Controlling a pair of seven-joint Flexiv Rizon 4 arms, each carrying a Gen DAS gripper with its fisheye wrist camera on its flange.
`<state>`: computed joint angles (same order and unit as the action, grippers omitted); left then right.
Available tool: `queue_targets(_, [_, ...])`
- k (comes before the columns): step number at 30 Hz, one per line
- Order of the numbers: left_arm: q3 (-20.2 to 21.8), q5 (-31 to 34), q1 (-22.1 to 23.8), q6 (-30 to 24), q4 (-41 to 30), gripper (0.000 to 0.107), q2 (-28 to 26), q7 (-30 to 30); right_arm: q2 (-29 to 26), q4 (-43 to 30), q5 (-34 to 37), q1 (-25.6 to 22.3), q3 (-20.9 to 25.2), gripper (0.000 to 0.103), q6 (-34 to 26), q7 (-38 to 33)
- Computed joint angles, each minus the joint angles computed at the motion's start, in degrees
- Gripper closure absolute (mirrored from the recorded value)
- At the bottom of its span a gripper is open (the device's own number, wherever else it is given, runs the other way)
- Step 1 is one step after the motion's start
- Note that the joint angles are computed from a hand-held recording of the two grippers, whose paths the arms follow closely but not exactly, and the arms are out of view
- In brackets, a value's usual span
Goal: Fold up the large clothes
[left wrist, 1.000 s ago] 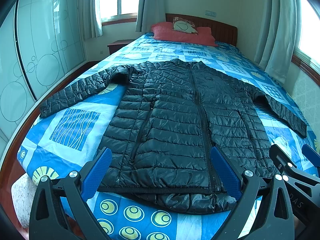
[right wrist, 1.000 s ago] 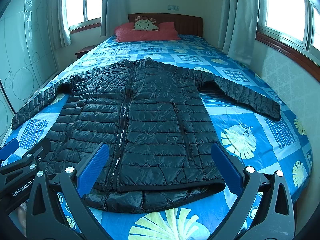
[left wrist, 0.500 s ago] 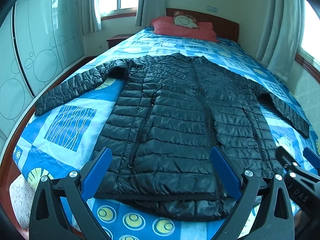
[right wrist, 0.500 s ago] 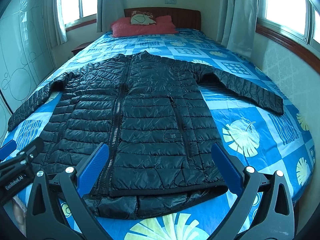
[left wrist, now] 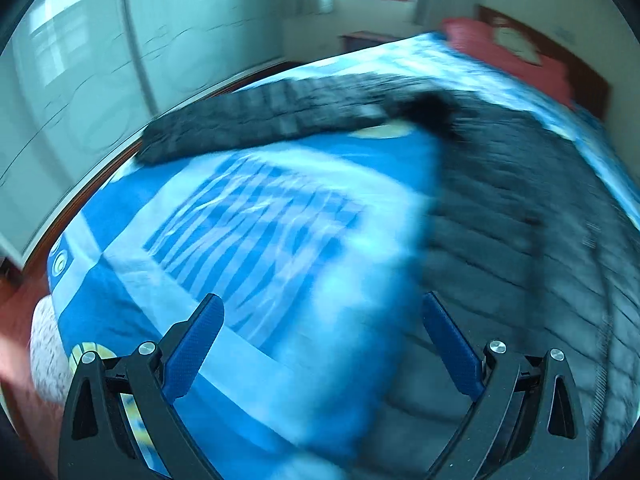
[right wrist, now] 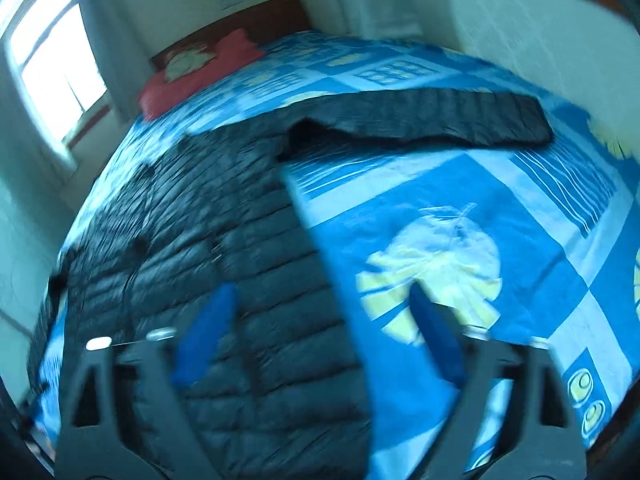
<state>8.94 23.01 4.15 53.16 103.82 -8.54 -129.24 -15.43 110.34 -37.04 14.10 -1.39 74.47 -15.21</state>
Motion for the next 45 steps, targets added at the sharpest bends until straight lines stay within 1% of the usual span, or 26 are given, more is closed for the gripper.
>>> queue_targets(2, [1.26,1.83,0.72,-0.83,-0.49,0.009,-1.07,-2.00,-1.38,1.15,2.55,-2.70,-1.87,0.045,6.04,2.28])
queue_targets(3, [1.84,2.84,1.01,-1.01,-0.65,0.009,-1.58,-3.05,-1.85,1.38,3.43,-3.24,-2.73,0.044,7.70,2.89])
queue_targets(5, [2.64,3.69,1.76,-1.05,-0.55,0.009,-2.41,-4.07,-3.11,2.25,4.70,-4.08,-6.41,0.043,11.61,5.73])
queue_targets(6, [2.89,2.93,2.45,-0.34,0.16,0.009,-2.71,-4.13,-3.92,2.51,6.10,-4.66,-7.51,0.042,13.92,6.41])
queue_targets(8, [2.81,-0.71,3.89,3.57,2.53,0.008,-2.54,-3.53,-6.15,2.11,10.26,-6.33,-8.60,0.042,18.19,6.74])
queue_targets(9, [3.26,-0.08,3.66,4.31,2.68,0.008,-2.41,-4.90,-7.18,1.67,12.18,-7.75,-7.91,0.042,19.78,6.27])
queue_targets(11, [3.45,1.11,3.11,2.96,1.85,0.008,-2.70,-5.51,-10.44,-1.10,16.17,-13.51,-3.05,0.041,22.17,4.15])
queue_targets(12, [3.51,1.74,2.86,2.49,1.52,0.008,-2.85,-5.90,-11.79,-2.49,17.26,-15.27,-1.61,0.040,22.77,3.27])
queue_targets(14, [3.67,3.39,2.22,1.41,0.95,0.007,-2.84,-6.93,-14.38,-4.54,19.46,-16.02,-1.82,0.039,25.16,2.38])
queue_targets(17, [3.55,3.85,2.29,1.62,0.91,0.007,-2.97,-7.42,-17.11,-6.82,22.79,-14.07,-5.31,0.032,29.31,0.64])
queue_targets(19, [3.52,3.77,2.47,1.87,0.92,0.007,-3.15,-7.41,-18.66,-8.55,24.65,-13.59,-6.27,0.032,30.34,-0.58])
queue_targets(20, [3.55,3.96,2.41,1.78,0.82,0.007,-3.24,-7.53,-19.58,-9.47,26.33,-11.76,-8.70,0.032,30.82,-1.00])
queue_targets(23, [3.69,4.83,2.10,1.20,0.07,0.007,-3.79,-7.99,-21.34,-11.69,29.43,-8.05,-14.10,0.032,29.89,-3.16])
queue_targets(25, [3.74,5.14,1.97,1.08,-0.10,0.007,-3.92,-8.27,-22.65,-13.37,31.34,-5.81,-16.71,0.033,29.40,-4.24])
queue_targets(26, [3.73,5.07,2.00,1.13,-0.09,0.007,-3.93,-8.22,-23.47,-14.35,32.34,-5.31,-17.50,0.035,29.18,-4.58])
queue_targets(27, [3.74,5.02,2.01,1.14,-0.08,0.007,-3.93,-8.19,-23.96,-15.03,33.47,-4.80,-18.18,0.044,28.66,-4.74])
queue_targets(28, [3.75,5.02,2.00,1.14,-0.08,0.007,-3.93,-8.18,-24.30,-15.35,34.61,-4.64,-18.58,0.049,28.31,-4.93])
queue_targets(30, [3.78,5.15,1.95,1.03,-0.12,0.007,-3.91,-8.20,-25.41,-16.94,36.45,-5.10,-18.61,0.073,27.60,-4.80])
queue_targets(32, [3.79,5.32,1.89,0.93,-0.38,0.007,-4.17,-8.31,-25.44,-17.66,37.09,-6.66,-16.89,0.087,26.65,-4.88])
queue_targets(33, [3.81,5.34,1.90,1.00,-0.41,0.007,-4.26,-8.35,-25.20,-17.82,37.15,-6.24,-17.48,0.089,25.78,-4.91])
queue_targets(35, [3.85,5.35,1.88,1.16,-0.37,0.007,-4.27,-8.42,-24.52,-17.15,36.57,-2.20,-22.48,0.093,24.89,-5.38])
queue_targets(36, [3.89,5.43,1.87,1.29,-0.40,0.007,-4.36,-8.53,-24.29,-17.00,36.20,-0.69,-24.17,0.096,24.93,-5.73])
queue_targets(39, [4.03,5.74,1.74,1.23,-0.31,0.007,-4.21,-8.74,-23.69,-17.81,34.29,4.31,-29.03,0.096,25.07,-7.83])
queue_targets(40, [4.01,5.74,1.76,1.23,-0.31,0.007,-4.20,-8.74,-23.45,-18.45,33.40,5.60,-29.82,0.096,24.81,-8.90])
queue_targets(43, [4.01,5.89,1.79,1.38,-0.05,0.007,-3.98,-8.88,-23.05,-21.32,29.99,8.32,-29.88,0.096,23.06,-12.30])
queue_targets(45, [4.01,5.78,1.95,1.84,0.14,0.007,-3.96,-8.89,-23.23,-24.71,26.69,8.32,-26.85,0.096,20.76,-14.77])
